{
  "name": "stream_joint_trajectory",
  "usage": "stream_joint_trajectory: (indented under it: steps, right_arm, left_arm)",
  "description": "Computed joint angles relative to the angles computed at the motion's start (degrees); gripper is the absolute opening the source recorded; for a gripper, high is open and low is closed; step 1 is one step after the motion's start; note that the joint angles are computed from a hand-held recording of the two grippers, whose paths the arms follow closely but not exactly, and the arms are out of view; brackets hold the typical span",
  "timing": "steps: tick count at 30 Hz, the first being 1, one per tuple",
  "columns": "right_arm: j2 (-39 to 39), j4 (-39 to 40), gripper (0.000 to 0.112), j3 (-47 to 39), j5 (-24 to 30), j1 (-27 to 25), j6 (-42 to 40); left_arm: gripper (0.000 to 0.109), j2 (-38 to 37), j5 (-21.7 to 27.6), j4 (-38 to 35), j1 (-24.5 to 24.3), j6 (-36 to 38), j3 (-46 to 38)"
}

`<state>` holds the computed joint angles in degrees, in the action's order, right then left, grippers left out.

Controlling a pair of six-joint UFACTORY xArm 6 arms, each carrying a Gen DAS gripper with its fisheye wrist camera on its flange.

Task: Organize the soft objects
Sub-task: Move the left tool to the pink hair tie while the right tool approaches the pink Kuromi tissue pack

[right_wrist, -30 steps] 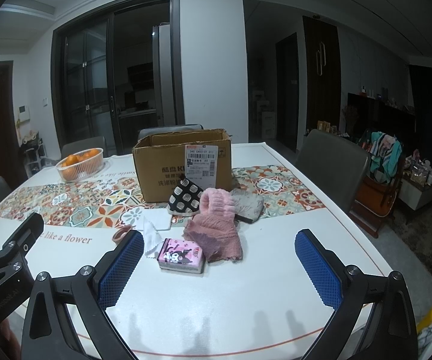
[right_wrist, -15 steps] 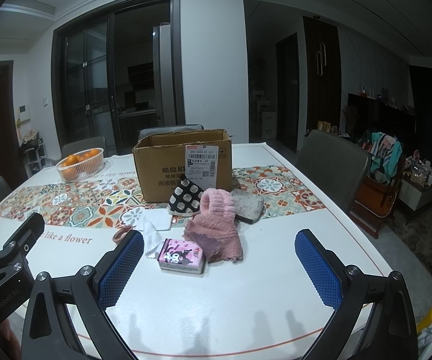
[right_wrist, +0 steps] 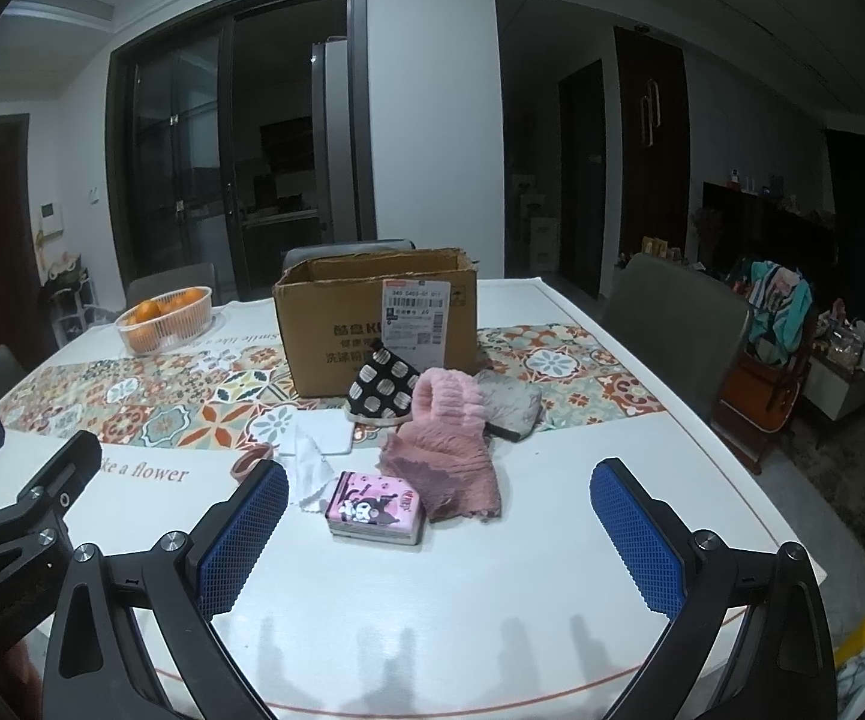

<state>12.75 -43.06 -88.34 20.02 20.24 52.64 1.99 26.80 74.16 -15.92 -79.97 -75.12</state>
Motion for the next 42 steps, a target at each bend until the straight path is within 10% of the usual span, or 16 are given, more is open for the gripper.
stream_joint_trajectory:
  steps: [22, 42]
  right_arm:
    - [20.8, 17.4, 0.102, -23.5, 13.3, 3.2, -13.2]
    - [43.3, 29.7, 0.095, -58.0, 33.3, 3.4, -23.2]
  left_arm:
    - [0.098, 17.1, -13.8, -23.2, 7.6, 30.3, -11.6]
    - [0.084, 31.7, -4.1, -61.7, 6.3, 68.3, -28.0]
